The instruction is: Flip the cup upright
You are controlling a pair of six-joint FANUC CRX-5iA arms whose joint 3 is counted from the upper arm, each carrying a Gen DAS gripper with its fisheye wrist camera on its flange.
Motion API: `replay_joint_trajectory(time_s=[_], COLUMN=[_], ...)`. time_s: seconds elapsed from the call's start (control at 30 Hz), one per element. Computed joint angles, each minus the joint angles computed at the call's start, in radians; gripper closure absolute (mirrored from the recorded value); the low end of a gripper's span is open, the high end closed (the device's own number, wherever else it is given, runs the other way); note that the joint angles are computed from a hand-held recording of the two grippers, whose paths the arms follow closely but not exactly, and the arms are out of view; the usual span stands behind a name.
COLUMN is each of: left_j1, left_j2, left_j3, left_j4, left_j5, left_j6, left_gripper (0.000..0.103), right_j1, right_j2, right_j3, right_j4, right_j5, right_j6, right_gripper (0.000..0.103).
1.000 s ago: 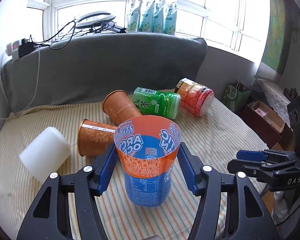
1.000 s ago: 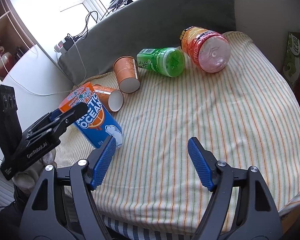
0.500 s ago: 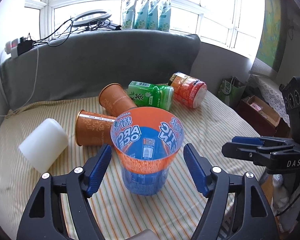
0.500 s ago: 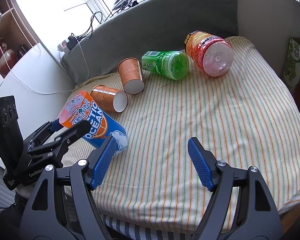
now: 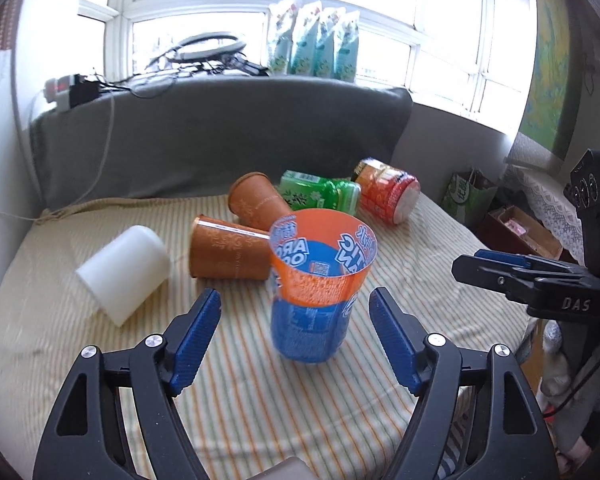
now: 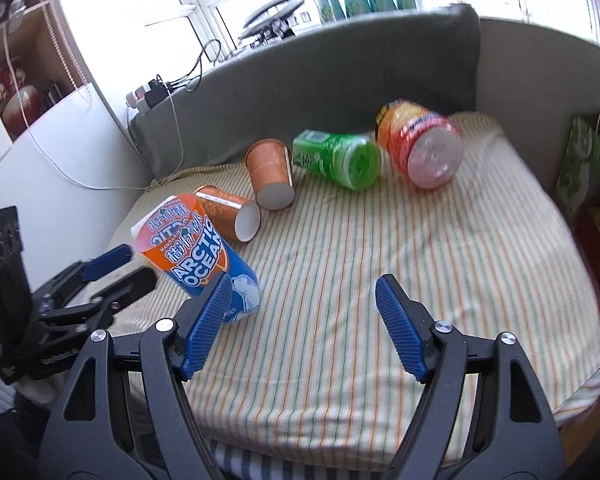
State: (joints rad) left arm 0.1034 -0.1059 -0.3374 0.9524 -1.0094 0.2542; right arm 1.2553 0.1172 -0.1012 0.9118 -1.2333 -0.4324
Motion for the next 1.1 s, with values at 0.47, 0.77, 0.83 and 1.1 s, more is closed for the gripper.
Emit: replay_joint_trajectory(time_s=[0.47,0.77,0.83,1.1], left_j1=[0.059,0.039,0.011,-0.073], left_j2=[-0.094,-0.166,-0.189,-0.232], left_j3=[-0.091,-0.198,-0.23,-0.289], left_j4=[0.098,0.293,0.371,0.611], left_j5=[0.057,0.251,0.322,0.459], left_j6=[-0.04,-0.149,-0.212,-0.407], left_gripper=[0.026,0.021,0.02,0.013], right_j1=[0.052,0.066,0.064,0.063], right_j2=[0.147,0.221,0.234,0.241], right_j3=[0.146,0.215,0.228,0.223], right_j4=[0.101,0.183,0.198,0.254], right_j5=[-0.278,-0.411,-0.428,-0.463], right_j6=[0.087,0.105,0.118,0.066], right_gripper=[0.015,0.0,0.0,0.0])
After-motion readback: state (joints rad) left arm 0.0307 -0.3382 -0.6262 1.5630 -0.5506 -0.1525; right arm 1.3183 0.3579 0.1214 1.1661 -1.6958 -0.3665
